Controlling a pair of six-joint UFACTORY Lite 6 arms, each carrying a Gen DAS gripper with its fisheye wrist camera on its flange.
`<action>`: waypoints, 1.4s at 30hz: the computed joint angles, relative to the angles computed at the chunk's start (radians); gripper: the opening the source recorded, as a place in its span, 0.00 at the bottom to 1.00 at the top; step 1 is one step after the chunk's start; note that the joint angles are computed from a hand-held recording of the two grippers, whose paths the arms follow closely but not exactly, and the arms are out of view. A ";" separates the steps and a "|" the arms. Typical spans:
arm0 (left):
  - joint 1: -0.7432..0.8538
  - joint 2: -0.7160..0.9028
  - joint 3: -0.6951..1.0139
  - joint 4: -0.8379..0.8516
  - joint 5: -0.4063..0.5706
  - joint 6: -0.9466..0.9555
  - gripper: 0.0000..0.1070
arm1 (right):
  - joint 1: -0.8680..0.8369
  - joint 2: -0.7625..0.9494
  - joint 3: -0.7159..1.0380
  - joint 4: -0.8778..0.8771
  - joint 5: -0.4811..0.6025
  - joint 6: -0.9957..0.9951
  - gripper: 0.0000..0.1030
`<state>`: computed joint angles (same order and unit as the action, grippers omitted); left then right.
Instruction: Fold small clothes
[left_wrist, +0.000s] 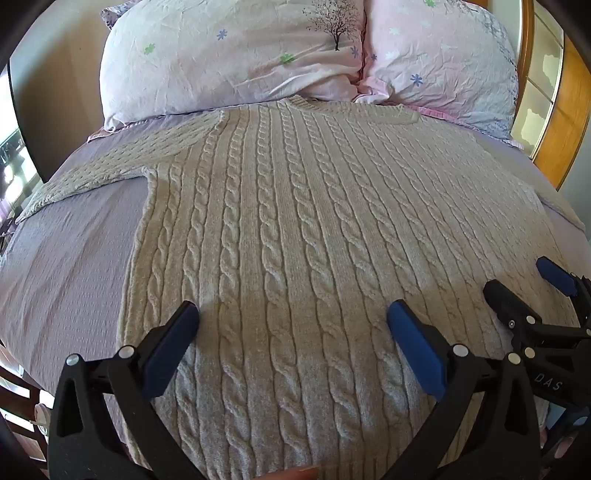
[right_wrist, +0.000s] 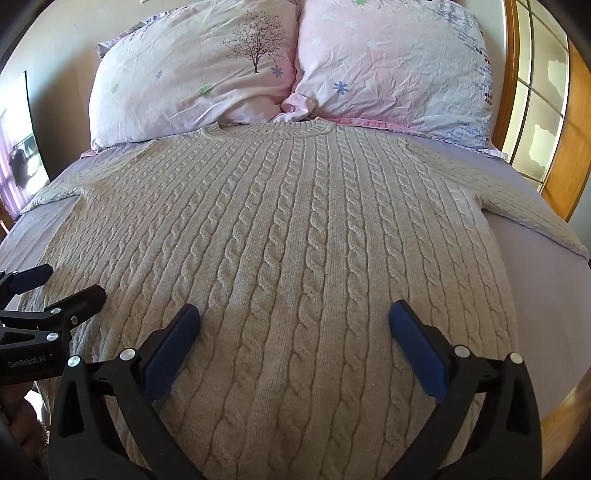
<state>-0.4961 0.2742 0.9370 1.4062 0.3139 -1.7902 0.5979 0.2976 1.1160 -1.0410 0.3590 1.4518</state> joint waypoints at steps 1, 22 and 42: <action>0.000 0.000 0.000 0.001 0.000 -0.001 0.95 | 0.000 0.000 0.000 -0.001 0.000 0.001 0.99; 0.000 0.000 -0.001 0.004 0.000 -0.004 0.95 | 0.000 -0.004 -0.005 -0.007 0.000 0.006 0.99; 0.000 0.000 -0.001 0.010 0.001 -0.010 0.95 | 0.000 -0.008 -0.011 -0.015 -0.001 0.015 0.99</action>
<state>-0.4965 0.2737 0.9357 1.4162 0.3147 -1.8004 0.5979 0.2893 1.1053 -1.0564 0.3580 1.4663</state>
